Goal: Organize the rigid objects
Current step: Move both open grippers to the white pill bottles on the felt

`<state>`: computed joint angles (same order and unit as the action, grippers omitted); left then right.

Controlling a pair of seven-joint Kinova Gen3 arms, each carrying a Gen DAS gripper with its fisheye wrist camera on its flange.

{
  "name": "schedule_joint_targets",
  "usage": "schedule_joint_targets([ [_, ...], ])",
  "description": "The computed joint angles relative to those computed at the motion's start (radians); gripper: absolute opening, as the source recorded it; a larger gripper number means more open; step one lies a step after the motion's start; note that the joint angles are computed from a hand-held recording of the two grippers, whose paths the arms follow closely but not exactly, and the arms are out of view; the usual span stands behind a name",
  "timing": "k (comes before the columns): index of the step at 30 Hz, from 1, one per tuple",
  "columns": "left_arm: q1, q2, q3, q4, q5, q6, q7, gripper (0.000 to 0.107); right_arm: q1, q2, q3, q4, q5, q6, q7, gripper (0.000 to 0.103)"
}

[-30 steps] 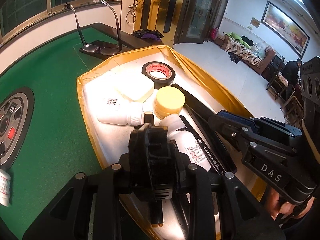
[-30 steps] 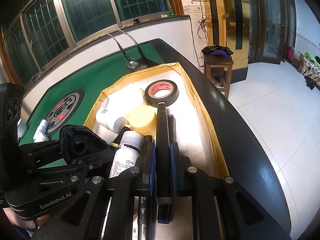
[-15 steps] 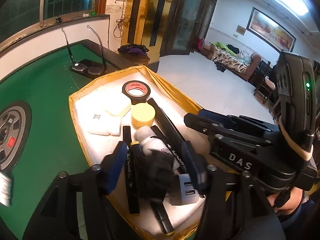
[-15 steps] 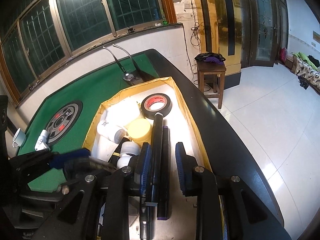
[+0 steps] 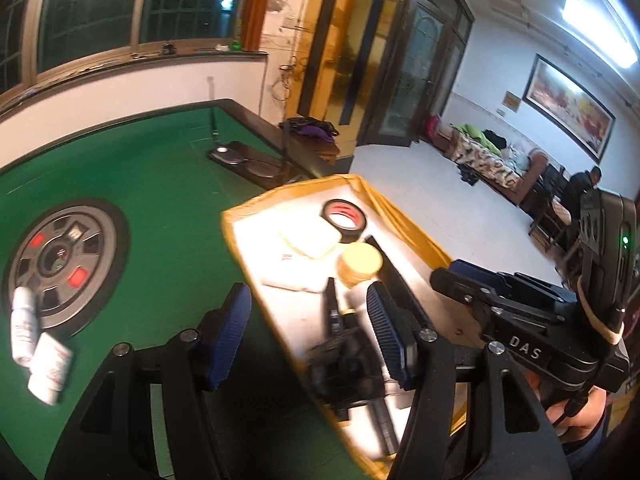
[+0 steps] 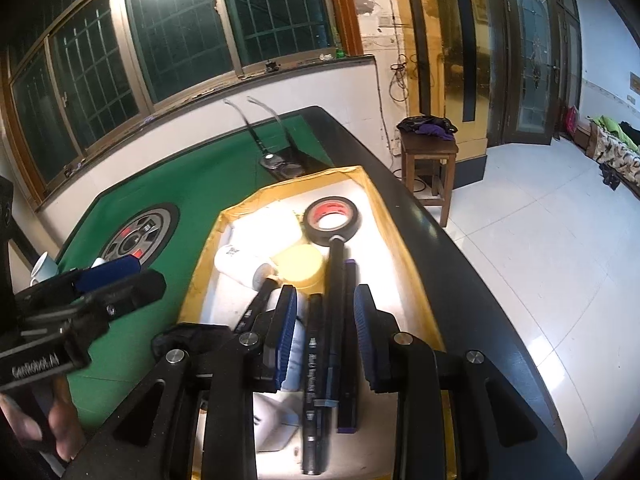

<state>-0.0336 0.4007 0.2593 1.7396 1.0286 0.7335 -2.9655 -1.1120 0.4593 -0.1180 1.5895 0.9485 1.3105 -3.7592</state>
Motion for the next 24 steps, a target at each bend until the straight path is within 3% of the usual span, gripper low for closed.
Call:
schedule_joint_targets([
  [9,-0.065,0.026,-0.011,0.005,0.049,-0.031,-0.065,0.059,0.000,0.063,0.019,-0.115,-0.015,-0.014,0.133,0.027],
  [14,-0.087,0.018,-0.013,0.041,0.138,-0.147,-0.144,0.059,-0.005,0.117,0.044,-0.224,-0.036,-0.026,0.258,0.027],
  [17,-0.098,0.026,-0.022,0.032,0.154,-0.196,-0.146,0.059,-0.011,0.153,0.067,-0.285,-0.049,-0.038,0.322,0.033],
  [24,-0.139,0.060,-0.001,0.020,0.194,-0.362,-0.184,0.059,0.020,0.265,0.097,-0.467,-0.129,-0.133,0.539,0.033],
])
